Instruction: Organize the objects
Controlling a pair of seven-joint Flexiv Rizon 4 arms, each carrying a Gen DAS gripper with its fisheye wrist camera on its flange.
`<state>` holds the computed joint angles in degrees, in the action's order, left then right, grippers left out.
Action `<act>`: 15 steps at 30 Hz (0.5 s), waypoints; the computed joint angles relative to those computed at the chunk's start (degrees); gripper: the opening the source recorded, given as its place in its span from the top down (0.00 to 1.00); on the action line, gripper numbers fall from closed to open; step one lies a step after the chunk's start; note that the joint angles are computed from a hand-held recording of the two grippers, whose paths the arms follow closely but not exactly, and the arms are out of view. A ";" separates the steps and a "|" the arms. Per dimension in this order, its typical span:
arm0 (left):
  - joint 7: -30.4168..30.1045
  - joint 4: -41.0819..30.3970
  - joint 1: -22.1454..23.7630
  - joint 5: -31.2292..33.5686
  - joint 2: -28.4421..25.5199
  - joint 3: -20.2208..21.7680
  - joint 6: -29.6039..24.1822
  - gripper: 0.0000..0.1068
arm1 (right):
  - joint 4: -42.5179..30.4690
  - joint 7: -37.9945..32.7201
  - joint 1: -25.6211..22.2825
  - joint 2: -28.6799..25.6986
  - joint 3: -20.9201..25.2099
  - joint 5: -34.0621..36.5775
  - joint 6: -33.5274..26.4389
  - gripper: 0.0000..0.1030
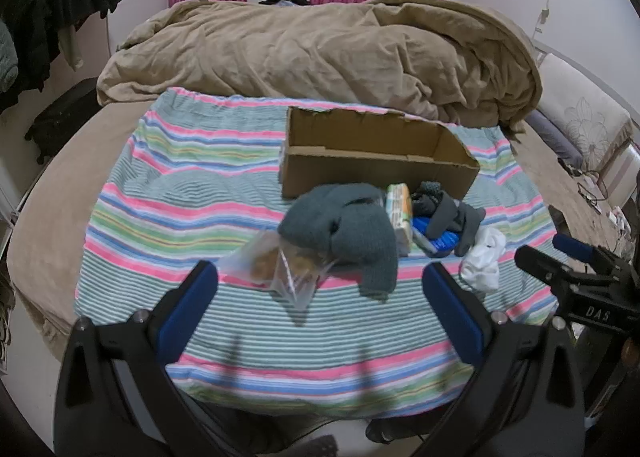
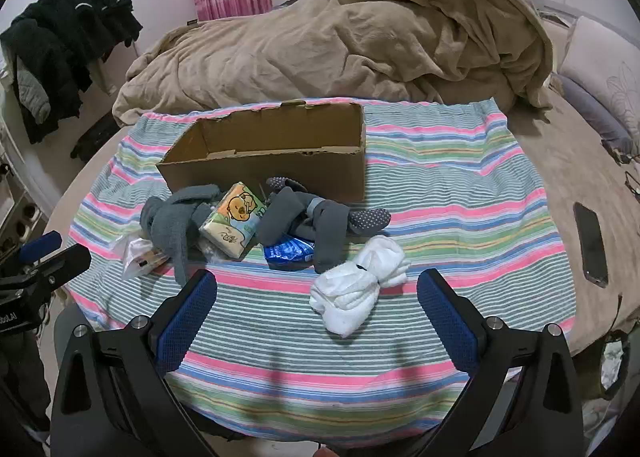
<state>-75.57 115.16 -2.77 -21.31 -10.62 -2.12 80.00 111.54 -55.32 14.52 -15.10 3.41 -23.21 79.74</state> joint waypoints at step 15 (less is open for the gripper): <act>-2.29 -1.39 -0.21 3.17 -0.43 0.94 -1.69 0.04 | -0.96 -1.14 -0.02 -0.43 0.43 1.55 -1.03 0.01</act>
<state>-77.87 113.78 -2.98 -18.14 -11.05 -1.18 78.31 110.58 -56.45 14.50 -15.53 3.84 -21.66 78.70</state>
